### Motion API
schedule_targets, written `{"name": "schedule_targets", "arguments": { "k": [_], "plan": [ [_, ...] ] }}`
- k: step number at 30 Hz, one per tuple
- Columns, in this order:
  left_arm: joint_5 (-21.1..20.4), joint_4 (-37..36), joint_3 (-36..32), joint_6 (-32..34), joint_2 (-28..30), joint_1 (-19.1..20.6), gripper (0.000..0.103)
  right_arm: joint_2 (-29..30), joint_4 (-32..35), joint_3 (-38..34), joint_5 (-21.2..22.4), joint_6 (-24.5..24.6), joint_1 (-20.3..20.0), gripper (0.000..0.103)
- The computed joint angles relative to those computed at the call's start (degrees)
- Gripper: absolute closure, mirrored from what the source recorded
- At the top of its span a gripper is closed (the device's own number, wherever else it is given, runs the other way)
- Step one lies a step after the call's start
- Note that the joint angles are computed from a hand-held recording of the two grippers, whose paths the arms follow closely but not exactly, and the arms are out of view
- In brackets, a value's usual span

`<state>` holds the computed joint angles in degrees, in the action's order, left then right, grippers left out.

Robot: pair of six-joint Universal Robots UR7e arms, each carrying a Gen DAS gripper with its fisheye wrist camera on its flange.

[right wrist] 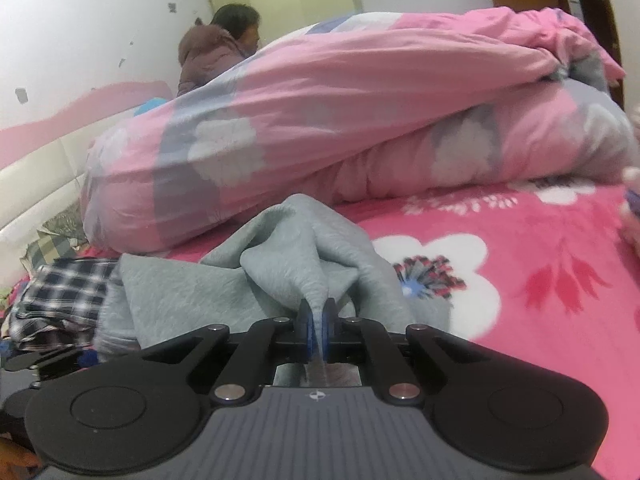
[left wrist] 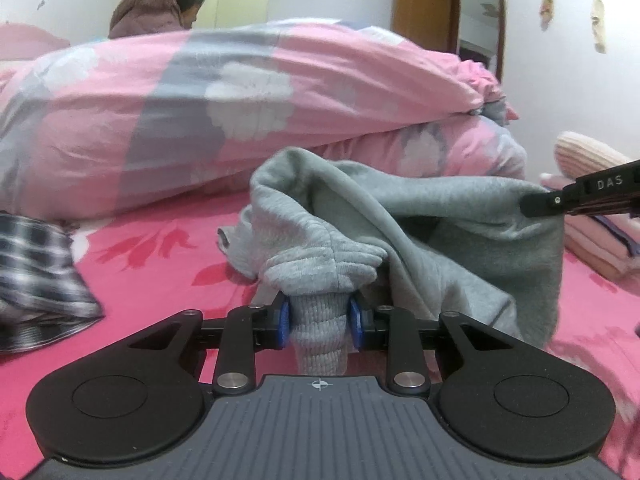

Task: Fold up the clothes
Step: 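Grasp the grey garment's edge with the left gripper while the right gripper grasps beside it, then lift the grey garment with both grippers and carry it across the bed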

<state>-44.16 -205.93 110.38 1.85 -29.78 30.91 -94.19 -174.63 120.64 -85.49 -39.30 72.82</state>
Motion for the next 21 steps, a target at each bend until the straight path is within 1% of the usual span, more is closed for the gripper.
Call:
{"name": "schedule_targets", "arguments": {
  "k": [5, 8, 11, 14, 16, 17, 18, 20, 21],
  "plan": [
    [2.0, -0.4, 8.5, -0.7, -5.2, -3.4, 0.076, -8.4, 2.0, 5.8, 5.5, 0.4, -5.1, 0.099],
    [3.3, 1.6, 12.8, -2.1, -8.4, -5.2, 0.076, -13.5, 4.0, 8.9, 8.8, 1.6, -8.8, 0.099],
    [4.5, 2.2, 16.7, -1.4, -10.5, -6.8, 0.076, -18.2, 5.9, 11.9, 11.8, 2.3, -12.9, 0.099],
    [2.9, 2.7, 19.6, 0.2, -11.7, -7.3, 0.076, -21.9, 7.8, 14.6, 13.0, 2.0, -16.3, 0.099],
    [0.9, 3.5, 20.9, 0.6, -12.1, -7.2, 0.075, -23.2, 9.8, 15.7, 11.8, 0.9, -17.6, 0.099],
    [0.1, 3.9, 21.2, 0.6, -12.0, -7.1, 0.073, -23.1, 10.1, 16.0, 10.0, 0.0, -17.5, 0.099],
    [-0.3, 3.7, 21.5, 0.5, -11.7, -7.1, 0.067, -23.1, 10.3, 16.4, 8.1, -0.8, -17.2, 0.098],
    [-0.6, 2.7, 22.1, 0.1, -11.4, -7.3, 0.064, -22.9, 9.4, 16.8, 3.4, -3.2, -15.2, 0.097],
    [-0.9, 1.8, 22.5, -0.1, -11.4, -7.5, 0.059, -23.4, 8.2, 17.6, 2.0, -5.1, -14.1, 0.095]
  ]
}}
